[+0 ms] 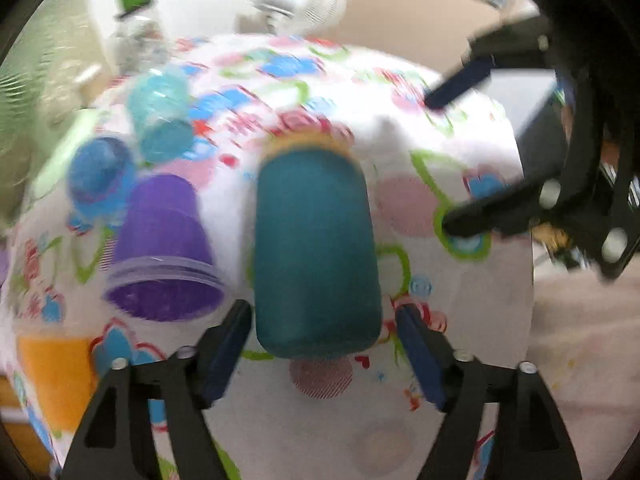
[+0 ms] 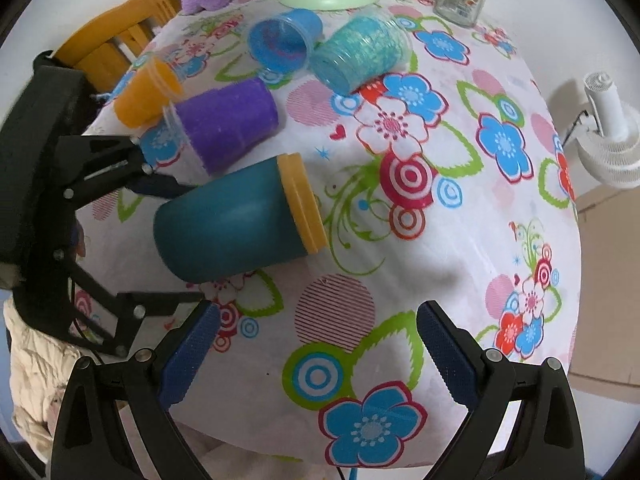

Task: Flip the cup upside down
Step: 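Lift the dark teal cup with the right gripper and rotate it, then turn the dark teal cup so its yellow rim faces the table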

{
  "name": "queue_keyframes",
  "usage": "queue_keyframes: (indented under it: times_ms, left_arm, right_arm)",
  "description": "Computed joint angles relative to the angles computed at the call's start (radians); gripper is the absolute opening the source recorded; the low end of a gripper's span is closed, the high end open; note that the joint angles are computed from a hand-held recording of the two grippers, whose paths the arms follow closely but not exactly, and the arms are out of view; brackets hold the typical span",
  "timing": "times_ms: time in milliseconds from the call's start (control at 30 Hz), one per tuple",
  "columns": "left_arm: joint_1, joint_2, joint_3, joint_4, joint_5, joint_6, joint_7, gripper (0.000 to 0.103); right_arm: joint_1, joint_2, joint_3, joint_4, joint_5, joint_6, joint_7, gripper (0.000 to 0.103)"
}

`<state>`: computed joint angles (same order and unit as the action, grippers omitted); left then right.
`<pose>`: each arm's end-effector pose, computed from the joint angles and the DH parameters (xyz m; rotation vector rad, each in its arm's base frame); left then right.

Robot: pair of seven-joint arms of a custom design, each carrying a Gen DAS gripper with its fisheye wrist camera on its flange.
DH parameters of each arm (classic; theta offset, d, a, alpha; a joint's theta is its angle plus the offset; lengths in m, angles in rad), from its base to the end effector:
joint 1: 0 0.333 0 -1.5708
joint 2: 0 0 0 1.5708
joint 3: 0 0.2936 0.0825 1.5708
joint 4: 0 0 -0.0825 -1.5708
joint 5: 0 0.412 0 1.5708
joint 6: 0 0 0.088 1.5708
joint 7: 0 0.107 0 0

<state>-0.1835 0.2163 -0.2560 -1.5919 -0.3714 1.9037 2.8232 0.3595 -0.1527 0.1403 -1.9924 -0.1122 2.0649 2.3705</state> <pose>0.5928 -0.2937 0.4977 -0.0114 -3.0154 0.6404 0.4981 0.2688 0.5207 -1.7887 2.3194 -0.2277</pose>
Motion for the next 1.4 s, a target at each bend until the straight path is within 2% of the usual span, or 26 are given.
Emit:
queue_keyframes:
  times_ms: [133, 267, 400, 567, 633, 700, 800, 1033, 1400]
  left_arm:
    - [-0.015, -0.078, 0.004, -0.059, -0.017, 0.082, -0.156, 0.089]
    - [-0.039, -0.147, 0.012, -0.105, 0.040, 0.128, -0.374, 0.089]
    - [-0.052, -0.230, 0.020, -0.184, 0.105, 0.207, -0.598, 0.089]
    - [-0.048, -0.266, 0.034, -0.207, 0.127, 0.167, -0.891, 0.089]
    - [-0.047, -0.270, 0.032, -0.207, 0.155, 0.149, -1.020, 0.089]
    - [-0.050, -0.273, 0.029, -0.211, 0.189, 0.142, -1.126, 0.089]
    - [-0.053, -0.270, 0.025, -0.211, 0.233, 0.135, -1.250, 0.089]
    - [-0.057, -0.252, 0.027, -0.219, 0.263, 0.118, -1.391, 0.089]
    - [-0.048, -0.215, 0.035, -0.234, 0.275, 0.104, -1.436, 0.089]
  right_arm:
    - [0.000, 0.004, -0.010, 0.020, 0.012, 0.011, -0.094, 0.100]
    - [-0.004, 0.004, -0.020, 0.050, 0.022, 0.019, -0.226, 0.100]
    - [-0.008, 0.024, -0.029, 0.099, 0.027, 0.025, -0.416, 0.100]
    - [-0.009, 0.060, -0.039, 0.152, 0.075, 0.045, -0.677, 0.100]
    - [-0.012, 0.083, -0.048, 0.181, 0.135, 0.045, -0.791, 0.096]
    - [-0.018, 0.110, -0.053, 0.213, 0.184, 0.027, -0.876, 0.096]
    - [-0.027, 0.165, -0.052, 0.276, 0.189, -0.013, -0.994, 0.096]
    - [-0.036, 0.276, -0.045, 0.388, 0.196, -0.097, -1.187, 0.095]
    - [-0.009, 0.497, -0.029, 0.631, 0.164, -0.268, -1.407, 0.089]
